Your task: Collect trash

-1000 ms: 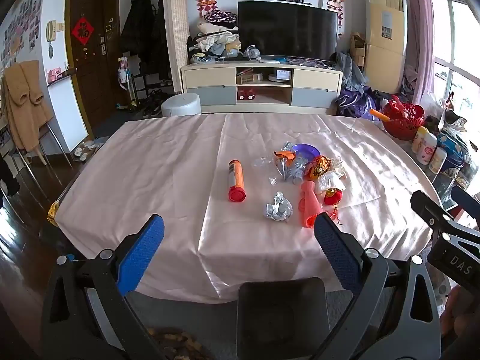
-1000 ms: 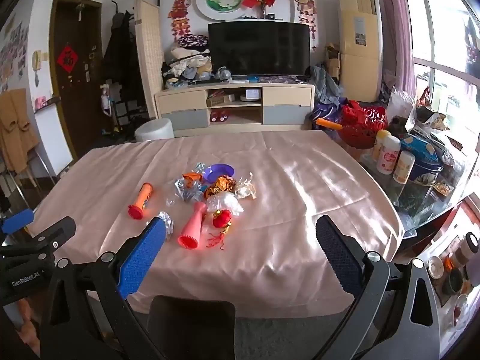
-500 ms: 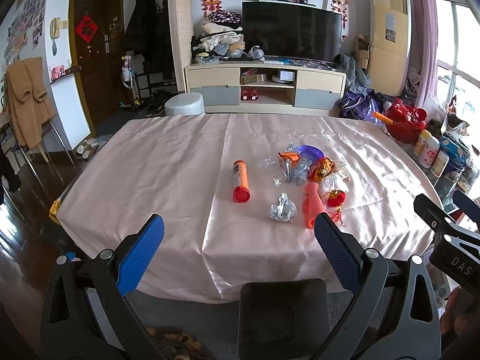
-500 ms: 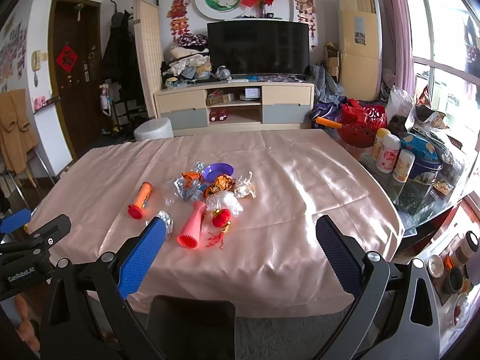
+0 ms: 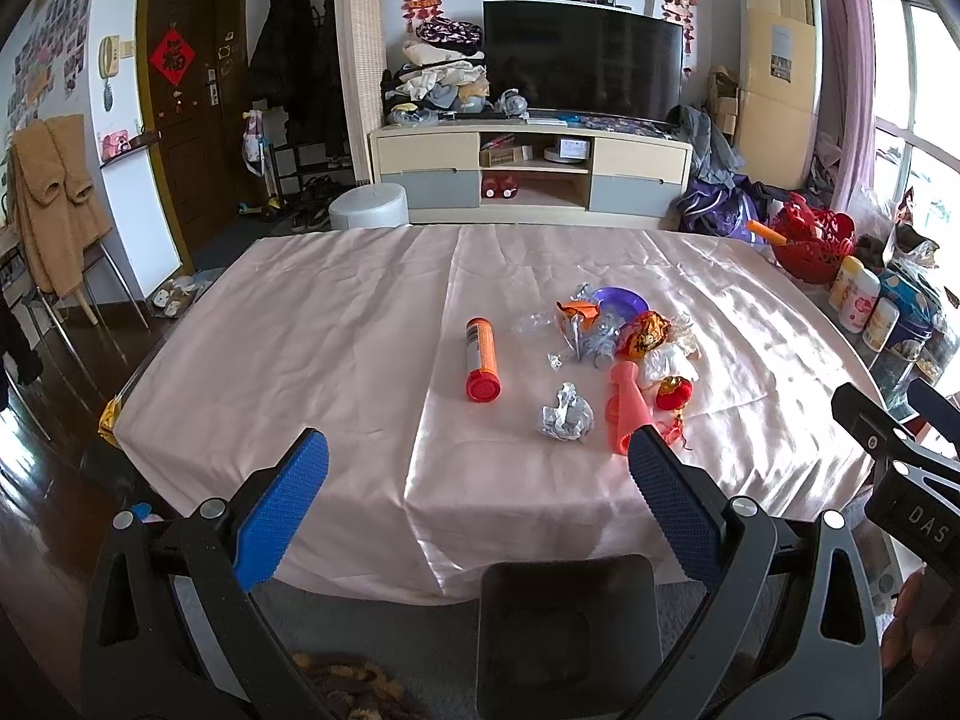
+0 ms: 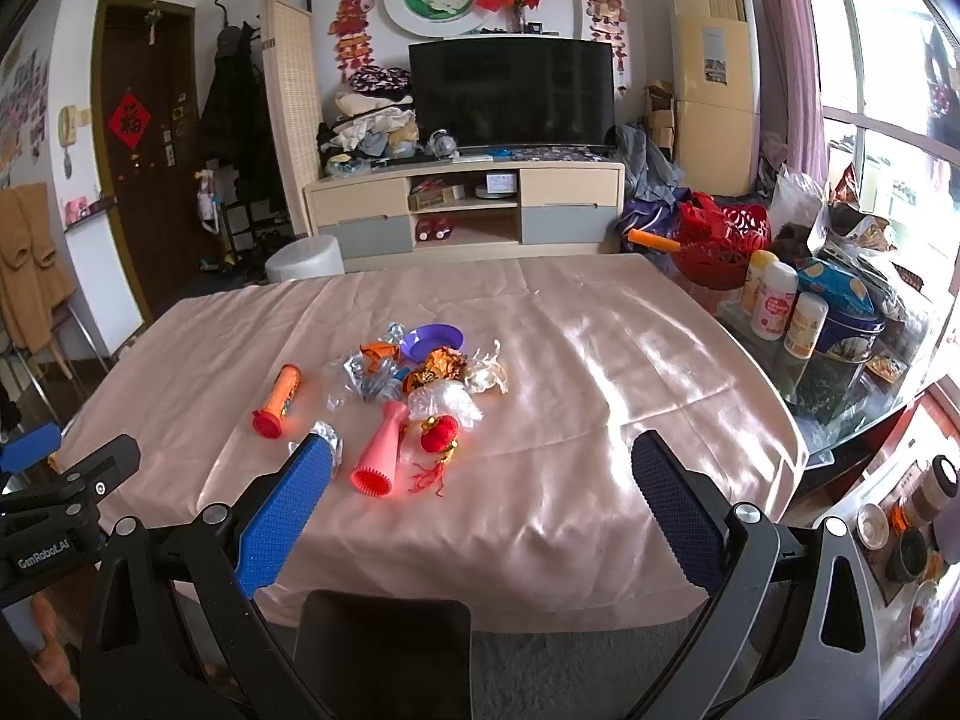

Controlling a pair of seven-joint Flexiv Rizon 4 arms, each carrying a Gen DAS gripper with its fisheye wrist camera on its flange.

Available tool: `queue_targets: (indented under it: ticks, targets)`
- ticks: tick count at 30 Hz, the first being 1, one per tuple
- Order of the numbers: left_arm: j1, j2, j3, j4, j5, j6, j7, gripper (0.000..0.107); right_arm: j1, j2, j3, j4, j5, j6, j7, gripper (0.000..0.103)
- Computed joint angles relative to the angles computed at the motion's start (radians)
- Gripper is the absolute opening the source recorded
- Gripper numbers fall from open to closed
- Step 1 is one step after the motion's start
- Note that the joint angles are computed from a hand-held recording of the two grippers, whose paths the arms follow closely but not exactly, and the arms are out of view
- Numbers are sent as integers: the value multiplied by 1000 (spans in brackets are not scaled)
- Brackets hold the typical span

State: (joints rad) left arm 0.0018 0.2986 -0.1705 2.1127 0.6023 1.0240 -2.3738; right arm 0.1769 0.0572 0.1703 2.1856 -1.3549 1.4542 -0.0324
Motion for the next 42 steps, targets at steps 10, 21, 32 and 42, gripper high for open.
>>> queue_targets:
  ticks: [10,21,32,42]
  targets:
    - [1,-1,-2,0,1,0,-1,95,0,-1,0,-1,5,1,-5,100]
    - [1,0,-1,0,-2,0,1,95,0,-1,0,-1,7,3,-6,100]
    - [6,4,6,21,-8,15,1,95,-1,-3,0,1,13,5,-9,100]
    - [19,-17,15,26,-23,22,23,95,-4,-10,-7,3,11,-23,18,100]
